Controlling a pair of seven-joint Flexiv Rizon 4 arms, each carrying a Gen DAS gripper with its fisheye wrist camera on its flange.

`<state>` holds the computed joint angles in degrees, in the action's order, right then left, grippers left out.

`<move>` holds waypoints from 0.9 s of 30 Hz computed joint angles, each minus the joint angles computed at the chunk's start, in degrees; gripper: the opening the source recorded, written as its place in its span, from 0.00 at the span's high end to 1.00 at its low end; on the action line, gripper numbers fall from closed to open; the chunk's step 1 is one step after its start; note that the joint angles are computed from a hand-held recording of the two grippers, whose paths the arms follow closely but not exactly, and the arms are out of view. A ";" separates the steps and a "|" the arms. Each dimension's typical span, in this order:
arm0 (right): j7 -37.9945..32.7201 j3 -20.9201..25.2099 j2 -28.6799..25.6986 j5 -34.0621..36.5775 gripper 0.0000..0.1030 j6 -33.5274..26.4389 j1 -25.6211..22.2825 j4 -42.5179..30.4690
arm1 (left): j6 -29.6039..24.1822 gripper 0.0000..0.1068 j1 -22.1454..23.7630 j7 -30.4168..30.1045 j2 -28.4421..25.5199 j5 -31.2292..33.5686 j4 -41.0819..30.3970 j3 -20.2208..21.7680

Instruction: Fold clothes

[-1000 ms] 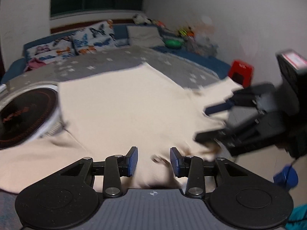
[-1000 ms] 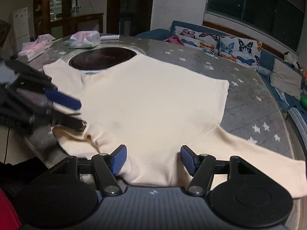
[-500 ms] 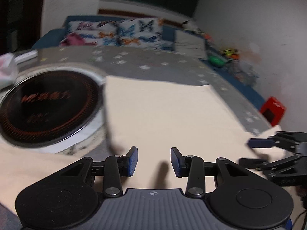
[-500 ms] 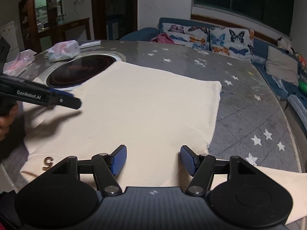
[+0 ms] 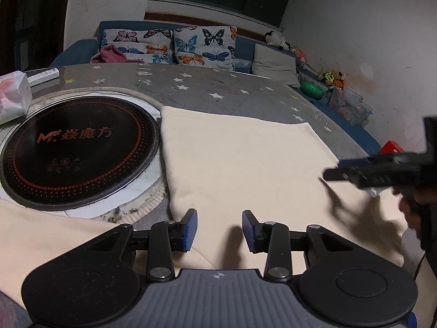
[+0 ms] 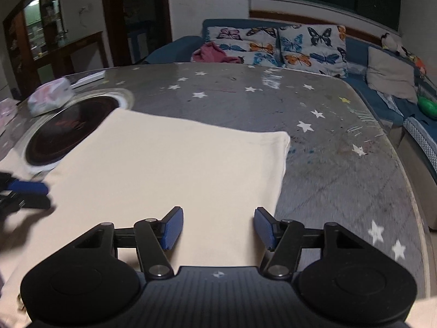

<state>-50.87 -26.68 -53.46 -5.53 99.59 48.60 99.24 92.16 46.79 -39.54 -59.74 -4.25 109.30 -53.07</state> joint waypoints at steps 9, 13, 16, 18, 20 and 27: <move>3.12 1.19 -5.25 -3.59 0.46 -4.55 -5.88 -10.91 | 1.35 0.63 -2.06 0.78 -0.56 1.22 -2.14 1.49; 5.21 0.85 -7.51 -5.78 0.43 -6.21 -7.45 -15.07 | 1.49 0.63 -3.01 0.99 -0.95 1.04 -3.49 1.98; 6.02 1.37 -8.05 -7.88 0.43 -7.40 -8.59 -16.83 | 1.37 0.63 -3.25 0.76 -0.92 0.76 -3.86 2.08; 6.20 1.35 -7.49 -9.25 0.42 -7.96 -8.59 -16.44 | 1.29 0.63 -3.00 0.38 -0.65 0.44 -3.53 1.95; 6.41 0.51 -6.56 -10.19 0.39 -7.38 -7.74 -14.76 | 1.53 0.62 -2.06 -0.14 -0.48 0.34 -2.58 1.29; 2.84 -2.65 -0.85 -9.69 0.29 -1.72 -0.84 -2.90 | 6.27 0.57 2.49 -3.62 -0.15 3.50 1.76 -0.80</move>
<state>-48.03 -29.33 -54.31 -15.22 97.87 47.76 96.34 98.43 49.28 -43.15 -59.89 -0.75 111.06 -53.87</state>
